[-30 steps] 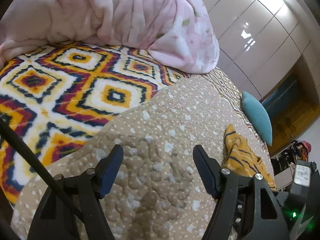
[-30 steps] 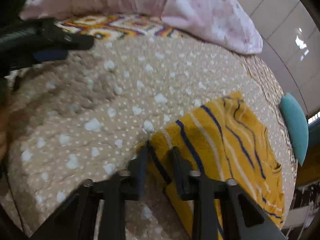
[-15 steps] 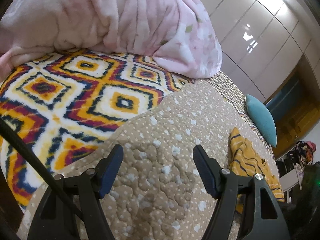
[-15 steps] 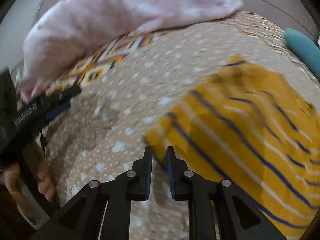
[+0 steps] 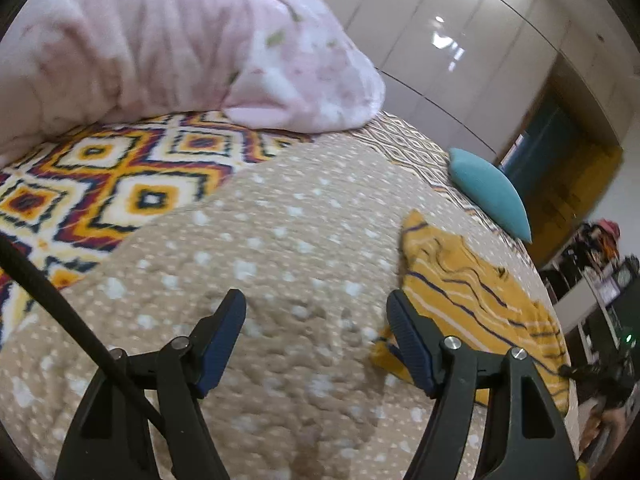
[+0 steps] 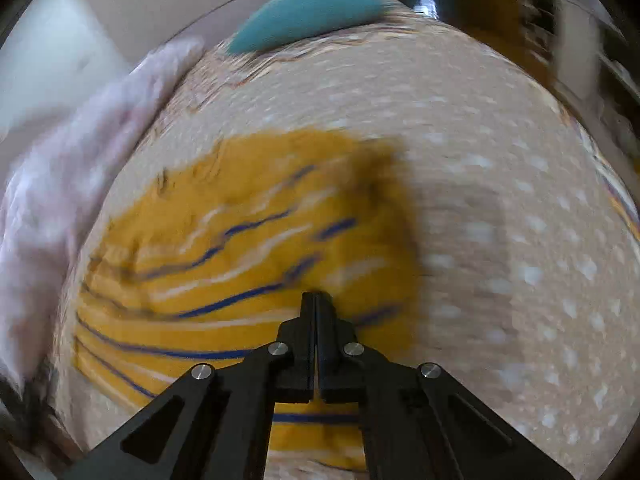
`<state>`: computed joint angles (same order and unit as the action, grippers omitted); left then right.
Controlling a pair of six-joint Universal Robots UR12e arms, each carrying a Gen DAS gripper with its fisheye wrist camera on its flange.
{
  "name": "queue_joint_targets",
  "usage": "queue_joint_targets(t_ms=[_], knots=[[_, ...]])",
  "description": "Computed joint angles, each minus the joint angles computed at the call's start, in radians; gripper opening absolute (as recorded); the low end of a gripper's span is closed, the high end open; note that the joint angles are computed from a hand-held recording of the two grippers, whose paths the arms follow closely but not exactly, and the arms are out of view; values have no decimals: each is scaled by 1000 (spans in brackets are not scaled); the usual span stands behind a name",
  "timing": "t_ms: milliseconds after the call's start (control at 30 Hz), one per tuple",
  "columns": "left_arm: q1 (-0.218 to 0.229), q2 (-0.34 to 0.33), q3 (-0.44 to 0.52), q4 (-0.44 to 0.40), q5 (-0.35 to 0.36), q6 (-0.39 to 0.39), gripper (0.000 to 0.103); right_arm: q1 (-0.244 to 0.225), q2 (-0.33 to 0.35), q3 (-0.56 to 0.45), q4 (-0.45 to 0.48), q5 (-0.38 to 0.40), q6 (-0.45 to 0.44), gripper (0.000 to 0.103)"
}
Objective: Fold small clothes
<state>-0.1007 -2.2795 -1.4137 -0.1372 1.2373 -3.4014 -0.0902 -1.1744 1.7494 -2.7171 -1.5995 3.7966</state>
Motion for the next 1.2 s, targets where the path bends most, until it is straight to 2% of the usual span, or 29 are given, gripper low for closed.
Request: queue_joint_targets(t_ms=[33, 67, 167, 233, 300, 333, 500, 533, 567, 633, 700, 767, 800, 867, 967, 1067, 1200], knots=[[-3, -1, 1, -5, -2, 9, 73, 2, -12, 3, 16, -55, 17, 2], [-8, -1, 3, -11, -6, 20, 73, 0, -21, 10, -1, -68, 22, 12], [-18, -1, 3, -16, -5, 44, 73, -15, -31, 16, -54, -25, 23, 15], [-26, -2, 4, -21, 3, 65, 73, -13, -27, 8, -58, -36, -1, 26], [-30, -2, 5, -26, 1, 79, 73, -7, -8, -24, -39, -55, -29, 43], [-31, -3, 6, -28, 2, 82, 73, -7, 9, -42, -38, -48, -40, 44], [-36, -7, 13, -40, 6, 89, 73, -5, 74, -124, 19, -31, -60, 44], [-36, -8, 14, -43, 8, 93, 73, -5, 88, -143, 38, -20, -80, 37], [-37, -9, 16, -50, 8, 97, 73, -3, 95, -159, 63, -15, -96, 9], [-36, -10, 20, -59, 3, 98, 73, 3, 94, -160, 64, -64, -96, 10], [-36, -13, 26, -72, 1, 97, 73, -7, 92, -157, 83, -116, -24, 7], [-35, -16, 31, -83, -4, 95, 73, -25, 93, -147, 97, -97, 58, 8], [-35, -16, 32, -87, -5, 95, 73, -29, 96, -146, 101, -81, 70, 8], [-35, -17, 33, -94, -4, 96, 73, -32, 100, -144, 108, -63, 89, 17], [-35, -18, 36, -101, 1, 92, 73, -35, 80, -112, 51, -44, 116, 29], [-35, -18, 35, -105, 4, 88, 73, -19, 41, -80, 9, -93, 86, 31], [-37, -13, 27, -101, 7, 92, 74, 18, 6, -65, -15, -160, -10, 31]])
